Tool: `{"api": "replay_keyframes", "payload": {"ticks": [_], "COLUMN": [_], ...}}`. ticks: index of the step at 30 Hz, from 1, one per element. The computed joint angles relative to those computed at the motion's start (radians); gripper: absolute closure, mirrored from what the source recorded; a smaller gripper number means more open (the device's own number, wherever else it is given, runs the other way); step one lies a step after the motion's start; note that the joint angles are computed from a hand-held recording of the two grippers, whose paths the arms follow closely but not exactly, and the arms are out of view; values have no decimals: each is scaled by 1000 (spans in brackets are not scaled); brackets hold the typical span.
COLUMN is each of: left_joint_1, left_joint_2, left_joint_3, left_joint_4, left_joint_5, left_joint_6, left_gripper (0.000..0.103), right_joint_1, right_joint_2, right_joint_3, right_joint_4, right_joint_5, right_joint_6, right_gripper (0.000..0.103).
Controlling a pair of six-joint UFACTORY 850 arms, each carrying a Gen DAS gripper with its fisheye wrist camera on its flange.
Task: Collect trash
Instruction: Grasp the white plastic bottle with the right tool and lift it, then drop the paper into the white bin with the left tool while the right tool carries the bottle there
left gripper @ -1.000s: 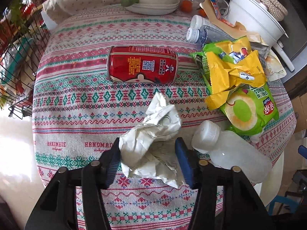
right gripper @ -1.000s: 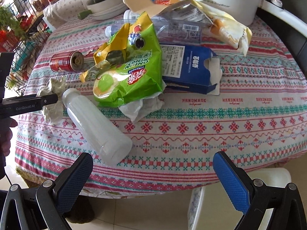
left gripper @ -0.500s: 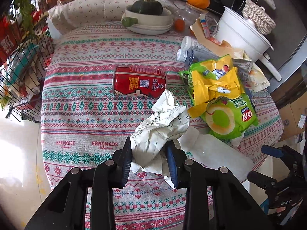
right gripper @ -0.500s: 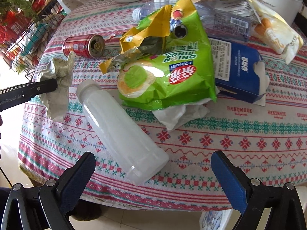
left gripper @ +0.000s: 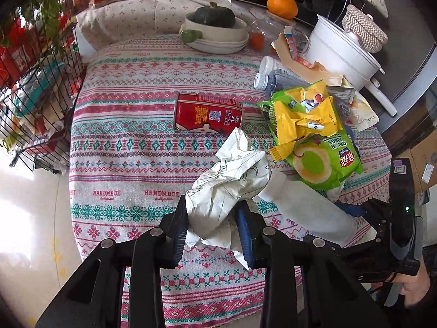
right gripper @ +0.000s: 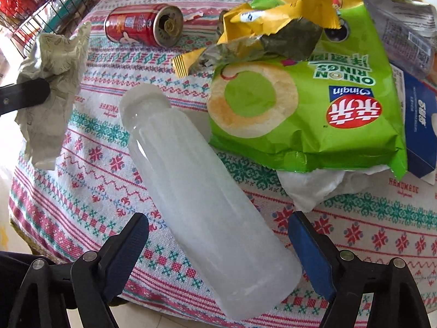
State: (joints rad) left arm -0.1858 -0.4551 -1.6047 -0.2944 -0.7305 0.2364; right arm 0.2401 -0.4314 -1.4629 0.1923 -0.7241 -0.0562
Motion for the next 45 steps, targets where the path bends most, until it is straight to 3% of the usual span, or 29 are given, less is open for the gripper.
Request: {"api": "replay_keyframes", "payload": {"ticks": [5, 7, 9, 16, 22, 26, 30, 34, 39, 45], "left_joint_1": [7, 8, 9, 5, -34, -89, -167, -251, -347, -432], "left_joint_2": [13, 18, 25, 72, 108, 129, 135, 126, 109, 59], "left_joint_3": [13, 17, 22, 55, 76, 88, 95, 101, 122, 126], "left_joint_4": [-18, -25, -38, -124, -202, -249, -267, -266, -243, -216], "left_joint_5": [5, 5, 7, 21, 15, 11, 1, -10, -7, 13], "left_joint_6": [19, 24, 36, 112, 202, 270, 322, 363, 395, 417], "left_gripper": [68, 68, 68, 68, 68, 68, 68, 68, 68, 68], "right_joint_1": [14, 14, 3, -34, -70, -133, -189, -291, -392, -462], "right_joint_2": [-9, 5, 31, 189, 339, 447, 556, 628, 689, 712], "right_joint_3": [8, 22, 49, 161, 268, 346, 415, 477, 542, 583], "right_joint_4": [-66, -65, -17, 198, 239, 295, 151, 102, 65, 22], "right_joint_5": [-5, -3, 13, 89, 146, 167, 176, 146, 108, 56], "right_joint_6": [25, 14, -28, -179, -155, -174, -38, 26, 76, 115], "right_gripper": [20, 34, 38, 48, 48, 48, 48, 48, 48, 48]}}
